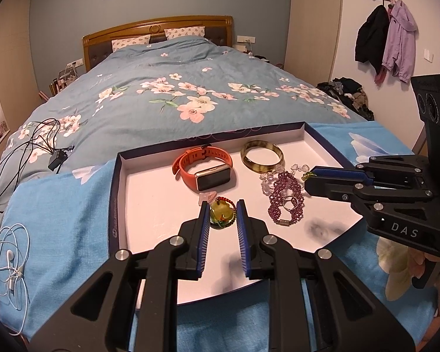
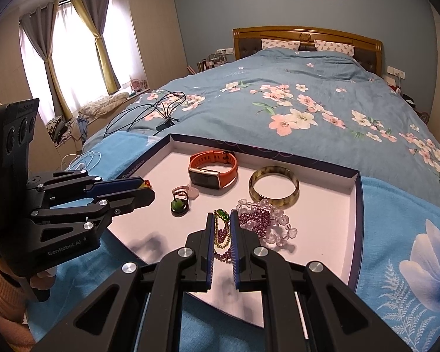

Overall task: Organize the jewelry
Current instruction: 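Lower the left tool's yellow-stone ring into the box while the right tool lowers its ring, then open the left tool to release the yellow-stone ring while the right tool opens too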

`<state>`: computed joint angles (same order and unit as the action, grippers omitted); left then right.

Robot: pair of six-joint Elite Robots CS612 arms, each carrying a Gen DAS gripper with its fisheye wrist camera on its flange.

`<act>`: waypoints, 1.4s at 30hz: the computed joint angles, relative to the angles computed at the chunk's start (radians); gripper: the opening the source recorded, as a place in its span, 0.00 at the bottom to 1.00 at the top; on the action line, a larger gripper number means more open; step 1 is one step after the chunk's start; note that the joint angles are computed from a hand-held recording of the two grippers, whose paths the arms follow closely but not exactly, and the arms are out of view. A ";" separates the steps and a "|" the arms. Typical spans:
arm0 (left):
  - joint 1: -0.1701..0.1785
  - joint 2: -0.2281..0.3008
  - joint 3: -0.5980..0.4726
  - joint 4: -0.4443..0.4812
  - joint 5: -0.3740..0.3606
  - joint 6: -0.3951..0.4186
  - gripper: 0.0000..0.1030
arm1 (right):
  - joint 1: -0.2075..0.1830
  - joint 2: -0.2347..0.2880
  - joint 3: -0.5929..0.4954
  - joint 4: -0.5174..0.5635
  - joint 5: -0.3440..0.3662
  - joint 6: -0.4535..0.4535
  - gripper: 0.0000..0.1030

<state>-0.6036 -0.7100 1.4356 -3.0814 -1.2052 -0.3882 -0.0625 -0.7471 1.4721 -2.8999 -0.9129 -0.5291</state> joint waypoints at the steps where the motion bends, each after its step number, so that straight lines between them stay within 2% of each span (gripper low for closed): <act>1: 0.001 0.001 -0.002 0.003 0.000 -0.001 0.18 | 0.000 0.001 -0.002 0.002 -0.001 0.000 0.08; 42: 0.013 0.030 -0.044 0.077 -0.015 -0.050 0.18 | 0.016 0.023 -0.035 0.045 -0.060 0.001 0.08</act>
